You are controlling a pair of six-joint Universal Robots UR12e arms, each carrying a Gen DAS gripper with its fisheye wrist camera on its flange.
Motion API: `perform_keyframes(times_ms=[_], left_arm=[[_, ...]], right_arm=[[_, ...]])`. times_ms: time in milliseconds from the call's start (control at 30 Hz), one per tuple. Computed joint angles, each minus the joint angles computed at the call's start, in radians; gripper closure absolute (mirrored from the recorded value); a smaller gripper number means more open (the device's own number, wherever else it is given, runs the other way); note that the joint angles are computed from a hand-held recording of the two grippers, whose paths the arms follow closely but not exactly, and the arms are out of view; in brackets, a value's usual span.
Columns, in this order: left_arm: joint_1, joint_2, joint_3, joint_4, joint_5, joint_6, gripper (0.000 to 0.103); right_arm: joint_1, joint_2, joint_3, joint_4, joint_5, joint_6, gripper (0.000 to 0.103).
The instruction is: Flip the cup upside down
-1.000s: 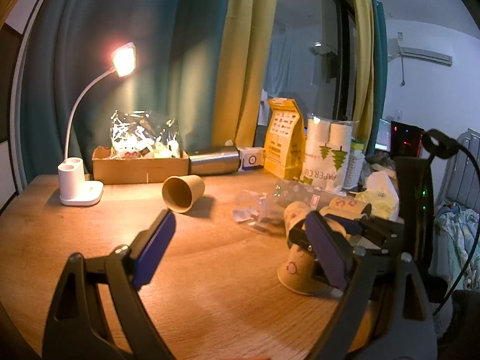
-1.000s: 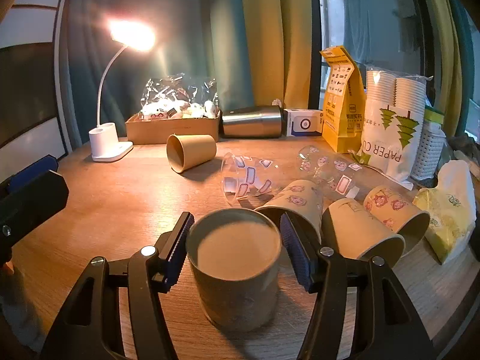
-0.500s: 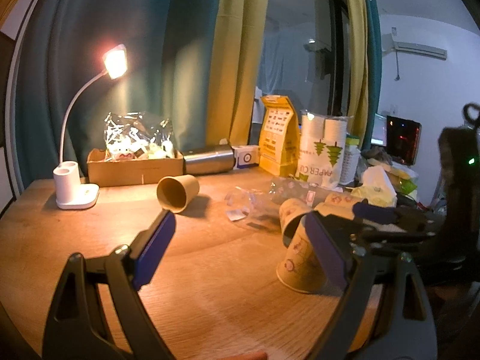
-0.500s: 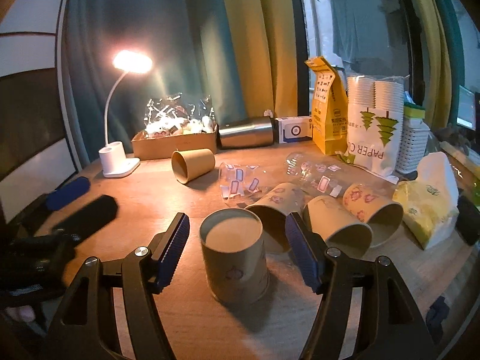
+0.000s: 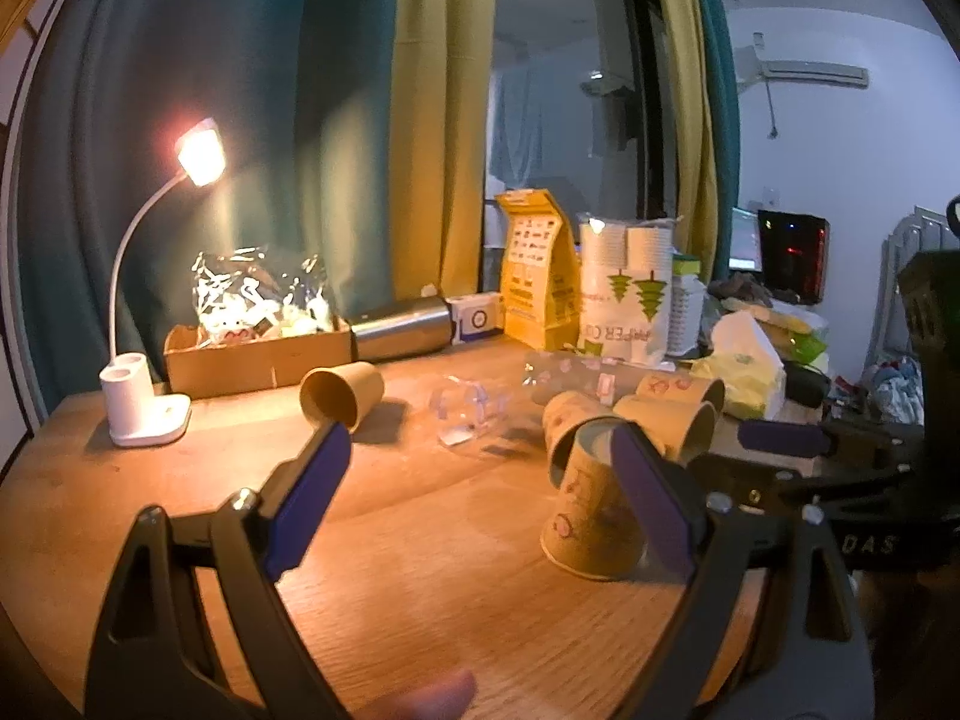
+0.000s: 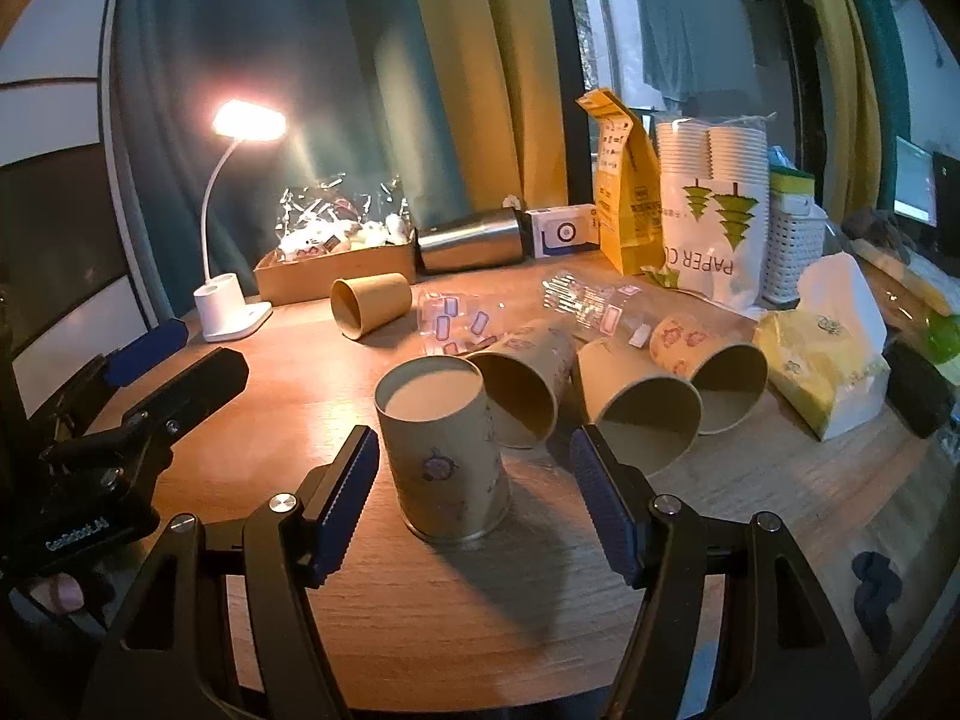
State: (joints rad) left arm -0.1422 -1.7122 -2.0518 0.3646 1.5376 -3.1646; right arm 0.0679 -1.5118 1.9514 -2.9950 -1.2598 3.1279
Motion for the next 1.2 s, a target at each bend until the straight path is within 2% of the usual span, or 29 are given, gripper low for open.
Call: perform_keyframes(times_ms=[133,1200], left_arm=[[0.002,0.0,-0.002,0.01,-0.013,0.004,0.009],[0.004,0.002,-0.001,0.001,-0.027,-0.009,0.008]], right_arm=[[-0.001,0.0,0.0,0.002,-0.001,-0.002,0.033],[-0.001,0.001,-0.002,0.002,-0.001,0.0,0.033]])
